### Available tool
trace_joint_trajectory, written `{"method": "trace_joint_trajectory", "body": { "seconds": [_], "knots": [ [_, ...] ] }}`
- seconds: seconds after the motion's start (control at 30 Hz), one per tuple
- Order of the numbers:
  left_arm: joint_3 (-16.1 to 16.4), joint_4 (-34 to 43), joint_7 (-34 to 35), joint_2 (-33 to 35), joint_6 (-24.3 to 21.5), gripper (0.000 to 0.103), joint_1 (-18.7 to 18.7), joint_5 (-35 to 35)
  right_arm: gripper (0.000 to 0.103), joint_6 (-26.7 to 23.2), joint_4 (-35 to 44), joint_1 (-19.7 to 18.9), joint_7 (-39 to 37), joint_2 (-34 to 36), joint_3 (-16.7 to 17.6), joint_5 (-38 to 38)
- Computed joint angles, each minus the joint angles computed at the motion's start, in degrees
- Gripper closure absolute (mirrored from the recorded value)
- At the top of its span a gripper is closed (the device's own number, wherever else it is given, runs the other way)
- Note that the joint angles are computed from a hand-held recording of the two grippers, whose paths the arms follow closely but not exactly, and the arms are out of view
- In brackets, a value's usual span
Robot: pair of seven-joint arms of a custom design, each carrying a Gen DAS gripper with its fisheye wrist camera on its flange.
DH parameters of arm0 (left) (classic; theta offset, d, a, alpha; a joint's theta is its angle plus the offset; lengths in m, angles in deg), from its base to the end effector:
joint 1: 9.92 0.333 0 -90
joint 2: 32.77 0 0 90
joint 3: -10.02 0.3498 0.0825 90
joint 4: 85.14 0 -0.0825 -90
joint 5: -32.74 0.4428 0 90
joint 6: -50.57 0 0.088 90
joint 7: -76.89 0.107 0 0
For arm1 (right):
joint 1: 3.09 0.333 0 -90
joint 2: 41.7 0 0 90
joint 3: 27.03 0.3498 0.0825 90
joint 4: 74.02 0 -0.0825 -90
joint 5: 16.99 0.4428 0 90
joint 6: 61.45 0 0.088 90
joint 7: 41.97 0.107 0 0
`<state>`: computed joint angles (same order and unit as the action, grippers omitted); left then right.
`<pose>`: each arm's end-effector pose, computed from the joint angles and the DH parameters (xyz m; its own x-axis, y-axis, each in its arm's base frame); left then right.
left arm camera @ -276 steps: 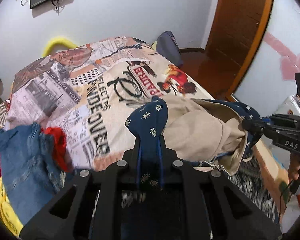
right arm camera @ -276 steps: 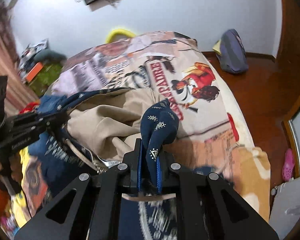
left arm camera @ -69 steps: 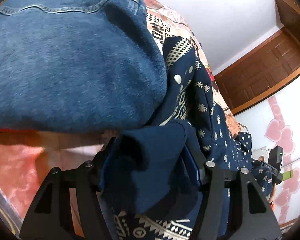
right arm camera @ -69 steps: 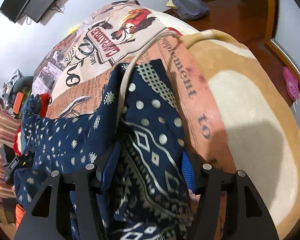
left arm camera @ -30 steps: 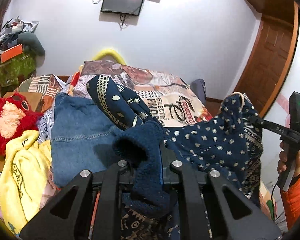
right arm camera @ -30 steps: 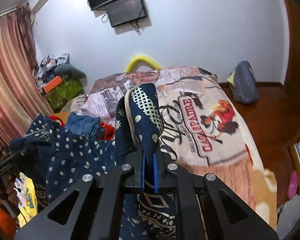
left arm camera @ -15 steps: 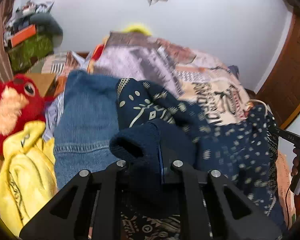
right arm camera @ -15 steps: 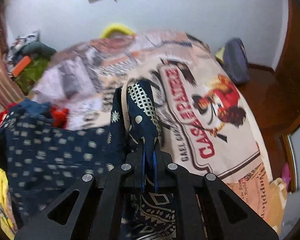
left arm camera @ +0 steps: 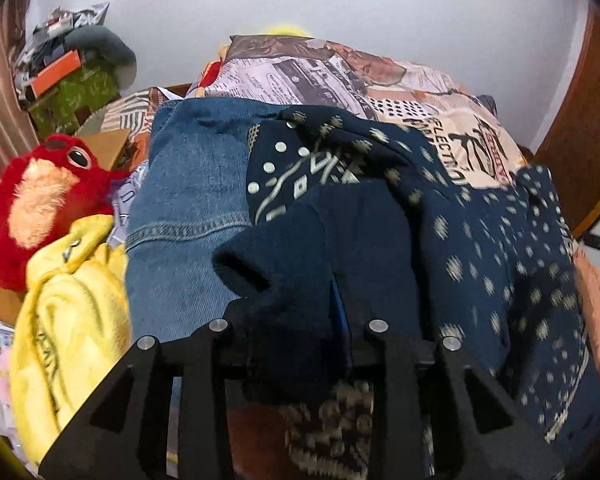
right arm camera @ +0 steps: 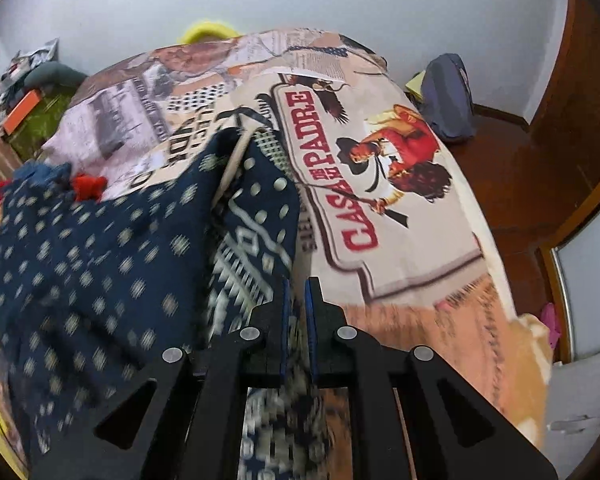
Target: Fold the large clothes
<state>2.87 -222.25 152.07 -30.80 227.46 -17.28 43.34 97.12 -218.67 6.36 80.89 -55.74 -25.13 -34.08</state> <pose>0.5586 -0.1600 0.3679 -0.1874 -0.9814 0.0418 -0.7808 0.1230 -0.6126 0.4992 0.1132 0.4119 -0.1118 -0.9928 -0.0424 -0.8632 0.1182 -0.4909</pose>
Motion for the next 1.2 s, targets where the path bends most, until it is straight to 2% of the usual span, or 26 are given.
{"method": "trace_joint_trajectory", "body": {
  "seconds": [0.07,0.13,0.17,0.23,0.37,0.43,0.53,0.63,0.9,1.1,1.2],
  "knots": [
    [-1.1,-2.1,5.5,-2.6,-0.1,0.071,0.0,-6.5,0.096,-0.9,-1.5,0.2,-0.2,-2.9,0.5,-0.5],
    [-0.6,-4.1,19.8,-5.7,-1.2,0.070,-3.0,-24.0,0.092,-2.1,-3.6,0.8,-0.3,-7.3,1.2,-1.1],
    [0.1,-4.9,24.5,-7.4,-2.1,0.070,-4.5,-29.9,0.090,-2.5,-4.5,1.1,-0.5,-9.2,1.4,-1.1],
    [-0.2,-6.5,26.7,-10.2,-2.8,0.070,-4.8,-33.0,0.080,-3.1,-6.7,1.8,-0.2,-13.8,2.0,-1.2],
    [0.6,-10.7,30.1,-16.9,-4.7,0.069,-6.4,-36.2,0.064,-4.7,-10.6,1.8,2.4,-22.8,4.8,-2.8],
    [1.5,-12.3,32.0,-19.9,-6.5,0.062,-7.6,-37.7,0.057,-6.2,-11.7,2.4,2.9,-26.0,5.7,-3.5],
    [1.1,-15.5,32.7,-24.7,-7.7,0.052,-7.5,-37.9,0.051,-8.8,-12.9,4.2,2.8,-30.1,6.0,-3.6],
    [0.7,-18.6,32.6,-29.0,-9.4,0.047,-7.4,-37.1,0.041,-11.3,-13.9,5.9,3.3,-32.9,6.0,-2.7],
    [2.1,-25.0,33.6,-34.5,-16.6,0.045,-8.9,-37.4,0.040,-17.6,-16.2,10.2,3.1,-36.8,4.4,1.6],
    [4.4,-27.4,36.3,-32.1,-20.2,0.045,-10.5,-42.2,0.040,-19.5,-20.5,13.2,2.8,-38.7,1.7,7.6],
    [6.1,-27.7,38.8,-29.8,-22.4,0.045,-11.7,-46.9,0.040,-20.1,-22.9,14.6,2.9,-39.1,0.5,10.5]
  ]
}}
